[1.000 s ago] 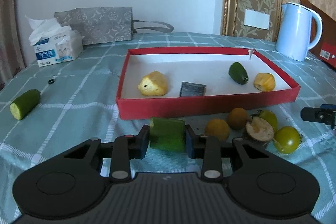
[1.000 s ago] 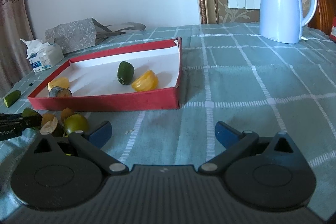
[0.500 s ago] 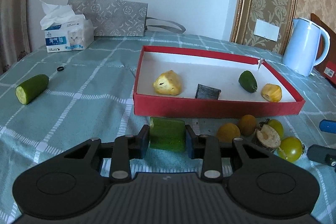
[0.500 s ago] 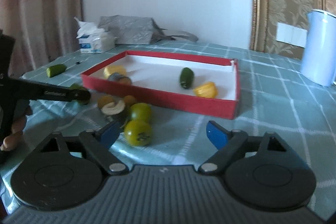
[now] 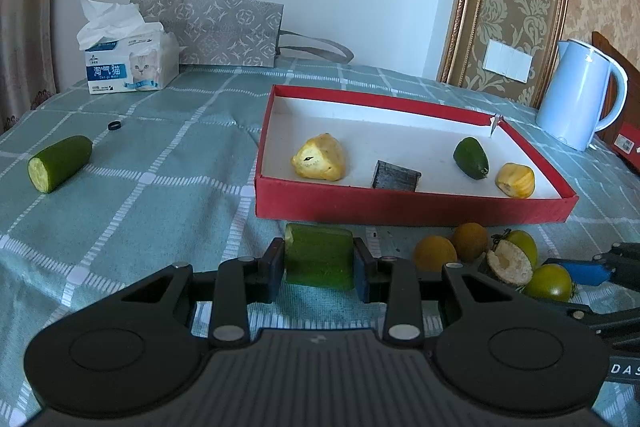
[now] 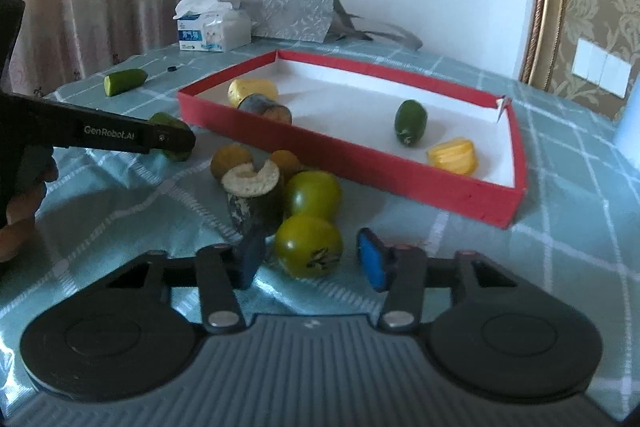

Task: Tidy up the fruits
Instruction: 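Lift the cucumber chunk with the left gripper while the right gripper grasps the green tomato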

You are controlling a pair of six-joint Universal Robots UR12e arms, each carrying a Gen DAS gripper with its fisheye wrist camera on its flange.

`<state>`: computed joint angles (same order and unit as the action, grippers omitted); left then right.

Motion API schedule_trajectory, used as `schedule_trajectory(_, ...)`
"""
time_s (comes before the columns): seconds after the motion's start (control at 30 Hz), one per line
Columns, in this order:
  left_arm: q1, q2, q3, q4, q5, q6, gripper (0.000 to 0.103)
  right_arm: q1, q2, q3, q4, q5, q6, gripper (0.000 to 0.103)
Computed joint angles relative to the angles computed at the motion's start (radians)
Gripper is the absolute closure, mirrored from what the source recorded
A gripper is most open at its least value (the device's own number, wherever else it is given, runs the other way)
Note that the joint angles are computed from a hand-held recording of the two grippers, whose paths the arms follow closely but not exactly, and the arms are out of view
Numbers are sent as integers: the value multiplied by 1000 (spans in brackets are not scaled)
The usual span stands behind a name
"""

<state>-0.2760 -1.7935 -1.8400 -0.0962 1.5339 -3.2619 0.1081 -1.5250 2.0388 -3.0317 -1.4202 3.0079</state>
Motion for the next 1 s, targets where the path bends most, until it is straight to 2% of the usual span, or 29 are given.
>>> schedule_trajectory(0.03,0,0,0,0,0,-2,69,-2,0,0,-1,8,2,67)
schedule_trajectory(0.1,0,0,0,-1,-3,-5,69,-3,0,0,0,12,4,70)
schedule_trajectory(0.3,1,0,0,-4,-6,-8,69,-15,-7,13,-29,0,47,71)
schedule_trajectory(0.4,0,0,0,-6,-4,-6,69,-32,-14,21,-46,-23,121,71)
schedule_trajectory(0.47,0,0,1,-7,-2,-4,69,-31,-11,21,-50,-84,171,70)
schedule_trajectory(0.57,-1,0,2,-10,1,-1,69,-51,-15,21,-31,-71,230,70)
schedule_trajectory(0.63,-1,-1,2,-10,1,-1,70,-42,-11,20,-37,-125,232,70)
schedule_trajectory(0.77,-1,-1,2,-10,2,-1,70,-65,-19,29,-35,-87,276,70)
schedule_trajectory(1.0,-2,-2,2,-5,2,1,69,-56,-17,29,-42,-148,283,70)
